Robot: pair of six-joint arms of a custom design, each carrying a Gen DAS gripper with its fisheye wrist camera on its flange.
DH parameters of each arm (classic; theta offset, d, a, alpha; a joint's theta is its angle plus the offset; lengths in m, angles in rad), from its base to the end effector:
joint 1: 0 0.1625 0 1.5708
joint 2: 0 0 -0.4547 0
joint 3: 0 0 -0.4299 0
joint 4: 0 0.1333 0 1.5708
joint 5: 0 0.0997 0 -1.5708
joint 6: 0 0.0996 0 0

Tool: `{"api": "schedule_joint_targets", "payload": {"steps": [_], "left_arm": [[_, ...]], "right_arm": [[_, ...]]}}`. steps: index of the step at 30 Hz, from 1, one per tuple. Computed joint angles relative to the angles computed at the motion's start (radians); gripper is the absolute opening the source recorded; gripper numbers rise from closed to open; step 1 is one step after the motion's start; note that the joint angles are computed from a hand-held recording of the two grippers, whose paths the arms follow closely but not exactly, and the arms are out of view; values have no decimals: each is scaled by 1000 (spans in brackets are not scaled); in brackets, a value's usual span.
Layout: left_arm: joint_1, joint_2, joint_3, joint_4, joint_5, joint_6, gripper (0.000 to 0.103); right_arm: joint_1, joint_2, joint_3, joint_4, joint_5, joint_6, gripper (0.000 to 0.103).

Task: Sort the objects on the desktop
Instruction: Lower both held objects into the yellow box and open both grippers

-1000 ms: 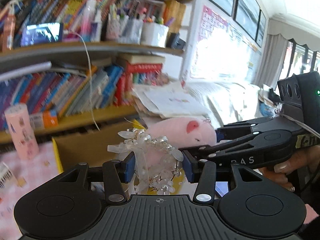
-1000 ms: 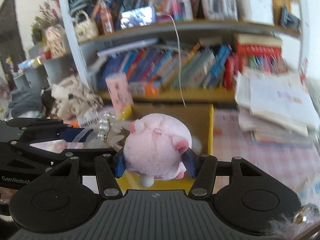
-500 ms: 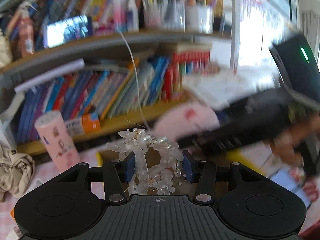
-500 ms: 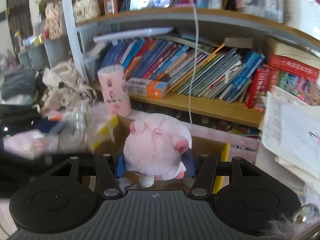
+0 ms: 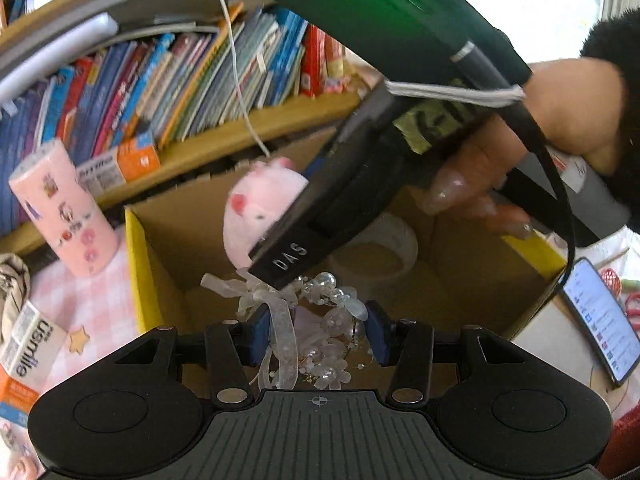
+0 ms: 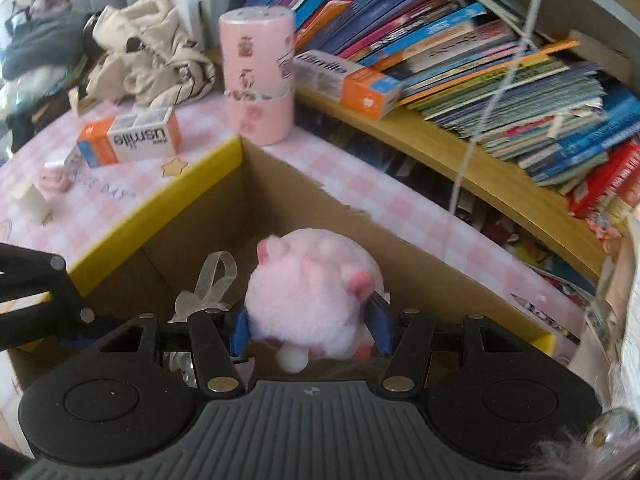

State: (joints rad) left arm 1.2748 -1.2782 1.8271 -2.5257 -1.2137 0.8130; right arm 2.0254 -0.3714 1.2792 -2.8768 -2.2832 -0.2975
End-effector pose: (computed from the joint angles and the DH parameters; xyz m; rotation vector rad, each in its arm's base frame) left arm -0.0219 -0.6481 0.3272 1.3202 2.3199 -0.4078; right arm 0.4167 -0.6973 -0.0421 0.7160 -2.3055 0.5545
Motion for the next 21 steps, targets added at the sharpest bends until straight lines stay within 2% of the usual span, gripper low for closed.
{"api": "schedule_joint_targets", "payload": {"steps": [7,8,9,12,21], "left_arm": [[-1,-8,5,20,18,-7,55],[-2,-10,6,20,20,-4,57],[-4,-14,10,18,23,-1,63],[-10,-25,23,-3,28,16,73],[-16,-66,53,-51,5,12,78]], "right_arm": [[-7,39,-62,50,9,-16,55],[-6,43,-67,46,9,-22,58],[-6,43,-69,40,15,-25,61],[-4,38,-60,1,35,-34,77],[8,-13,18,-86,34,-14,83]]}}
